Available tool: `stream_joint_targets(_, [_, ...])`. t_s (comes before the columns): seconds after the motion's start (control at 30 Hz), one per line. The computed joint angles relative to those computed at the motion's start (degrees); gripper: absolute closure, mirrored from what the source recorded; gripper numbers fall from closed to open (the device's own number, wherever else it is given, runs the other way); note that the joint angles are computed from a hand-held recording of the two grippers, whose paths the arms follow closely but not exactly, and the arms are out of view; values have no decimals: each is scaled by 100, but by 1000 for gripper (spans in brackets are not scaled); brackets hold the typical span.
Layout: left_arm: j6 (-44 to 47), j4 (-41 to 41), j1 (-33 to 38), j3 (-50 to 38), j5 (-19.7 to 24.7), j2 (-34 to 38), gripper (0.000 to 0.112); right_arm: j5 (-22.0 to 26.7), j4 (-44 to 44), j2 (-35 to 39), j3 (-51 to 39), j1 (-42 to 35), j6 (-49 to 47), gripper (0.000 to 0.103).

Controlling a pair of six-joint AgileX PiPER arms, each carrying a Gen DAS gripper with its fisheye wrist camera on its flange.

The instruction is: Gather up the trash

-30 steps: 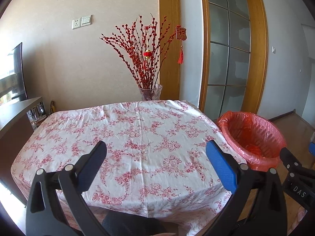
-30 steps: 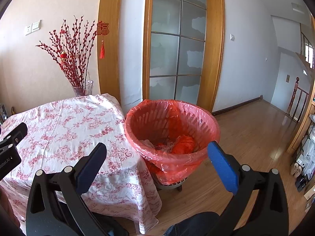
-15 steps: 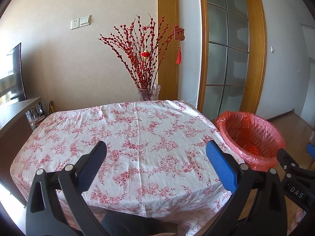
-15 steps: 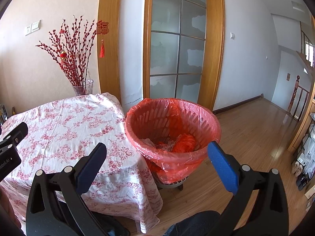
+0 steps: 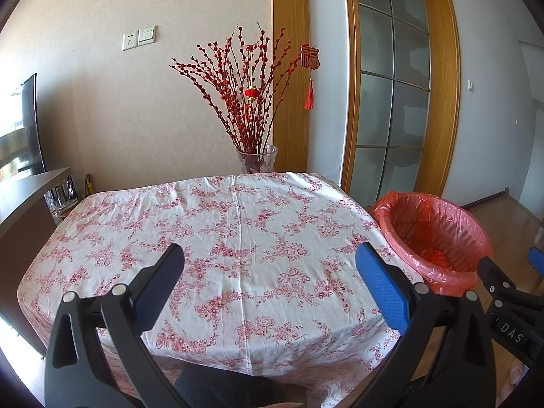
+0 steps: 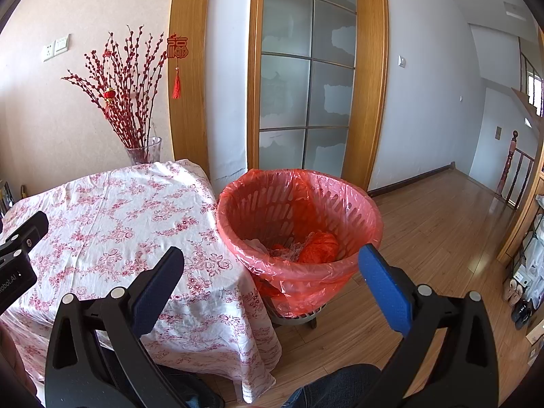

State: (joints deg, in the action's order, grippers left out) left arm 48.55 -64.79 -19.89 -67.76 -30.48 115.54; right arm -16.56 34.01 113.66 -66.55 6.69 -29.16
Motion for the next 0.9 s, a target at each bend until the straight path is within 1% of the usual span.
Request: stream_joint_targets(0.9, [37, -37, 8, -28, 23, 13, 14, 23, 65, 8, -27, 5, -64, 2])
